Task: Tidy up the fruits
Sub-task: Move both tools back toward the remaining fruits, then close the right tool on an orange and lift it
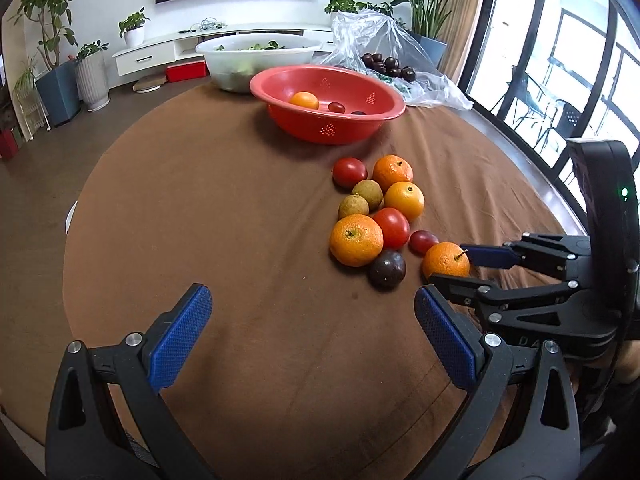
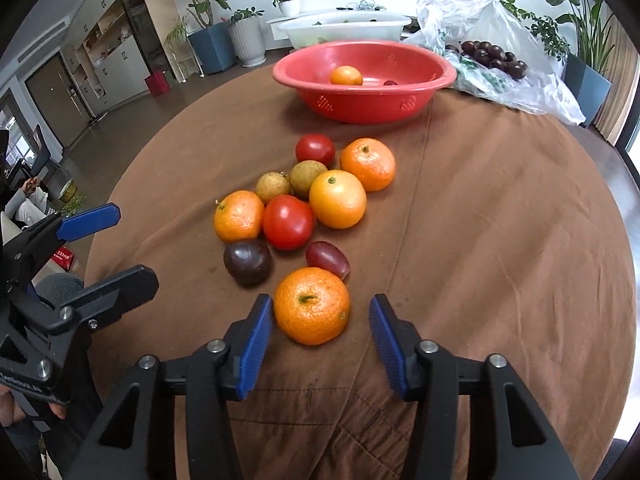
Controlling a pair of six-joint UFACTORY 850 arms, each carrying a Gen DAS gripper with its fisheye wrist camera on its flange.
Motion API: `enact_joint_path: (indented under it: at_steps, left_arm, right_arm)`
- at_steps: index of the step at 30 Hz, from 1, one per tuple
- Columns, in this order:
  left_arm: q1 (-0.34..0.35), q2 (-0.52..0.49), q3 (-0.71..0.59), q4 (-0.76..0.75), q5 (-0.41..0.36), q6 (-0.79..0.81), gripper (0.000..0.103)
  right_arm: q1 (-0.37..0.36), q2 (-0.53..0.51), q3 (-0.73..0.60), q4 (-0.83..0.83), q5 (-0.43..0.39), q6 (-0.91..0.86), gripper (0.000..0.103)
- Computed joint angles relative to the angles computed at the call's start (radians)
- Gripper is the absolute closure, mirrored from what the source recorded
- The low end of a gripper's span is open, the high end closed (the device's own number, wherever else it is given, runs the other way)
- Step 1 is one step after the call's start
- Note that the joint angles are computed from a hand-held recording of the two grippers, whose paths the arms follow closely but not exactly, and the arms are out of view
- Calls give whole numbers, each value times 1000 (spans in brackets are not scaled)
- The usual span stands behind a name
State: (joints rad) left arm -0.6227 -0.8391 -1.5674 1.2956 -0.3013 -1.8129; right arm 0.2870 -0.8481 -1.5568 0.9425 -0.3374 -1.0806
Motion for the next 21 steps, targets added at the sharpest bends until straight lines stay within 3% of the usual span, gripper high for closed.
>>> enact_joint_path:
  at_steps: [4, 13, 19, 21]
  left_arm:
    - [-1, -9, -12, -26, 4, 29, 0]
    - [-13, -63, -94, -174, 22, 220, 1]
    - [-12, -88, -137, -249, 45, 304, 38]
    - [0, -92, -147, -290, 44, 344, 38]
  right_arm:
    - [-3, 8, 13, 44, -11, -42, 62]
    - [-39, 54, 74, 207, -42, -154, 62]
    - [-66, 80, 101, 296, -51, -219, 62]
    - [-70, 82, 104, 309, -54, -228, 62]
